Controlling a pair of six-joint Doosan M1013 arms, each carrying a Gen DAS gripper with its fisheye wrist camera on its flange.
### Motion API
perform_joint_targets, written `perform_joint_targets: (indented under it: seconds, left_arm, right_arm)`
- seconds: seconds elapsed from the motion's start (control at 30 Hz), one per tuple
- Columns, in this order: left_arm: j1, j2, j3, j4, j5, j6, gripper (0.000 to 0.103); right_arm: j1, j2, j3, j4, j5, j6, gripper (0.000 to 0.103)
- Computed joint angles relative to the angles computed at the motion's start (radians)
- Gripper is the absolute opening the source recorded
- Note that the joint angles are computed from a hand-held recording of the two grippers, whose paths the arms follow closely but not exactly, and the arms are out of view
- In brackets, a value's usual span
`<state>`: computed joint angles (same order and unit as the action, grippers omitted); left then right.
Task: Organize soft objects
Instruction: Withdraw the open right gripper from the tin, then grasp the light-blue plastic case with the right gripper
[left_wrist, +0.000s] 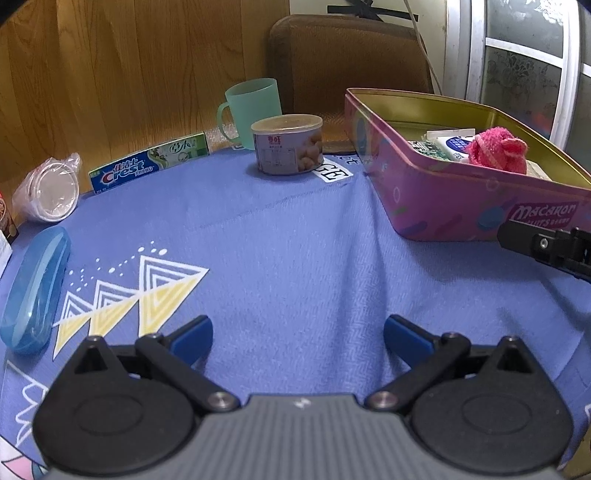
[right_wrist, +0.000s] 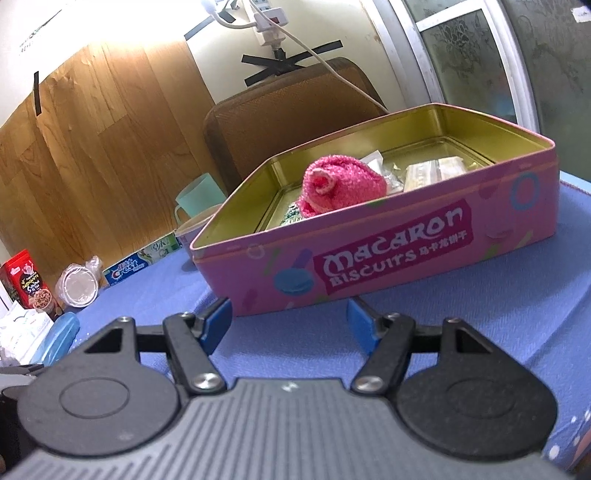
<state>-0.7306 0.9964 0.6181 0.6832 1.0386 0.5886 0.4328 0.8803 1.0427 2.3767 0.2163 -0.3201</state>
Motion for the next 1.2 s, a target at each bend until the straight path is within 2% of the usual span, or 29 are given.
perform_joint_targets:
  seconds: [0.63,0.87,1.0,1.2]
  left_arm:
    - [0.000,0.003,-0.006,0.000,0.004,0.002,0.103]
    - [0.001,0.000,0.000,0.002,0.002,-0.001,0.103]
    - [0.001,-0.007,0.017,0.010,-0.008,-0.017,0.103]
    - [0.002,-0.055,0.102,0.066,-0.035,-0.092,0.103]
  right_arm:
    - [-0.004,0.012,-0.023,-0.193,-0.007,0.202,0.071]
    - [-0.004,0.011,-0.021,-0.167,-0.002,0.171,0.071]
    - [0.002,0.004,-0.010,-0.055,0.000,0.035,0.071]
    - [0.007,0.003,-0.020,-0.123,0.001,0.080,0.071]
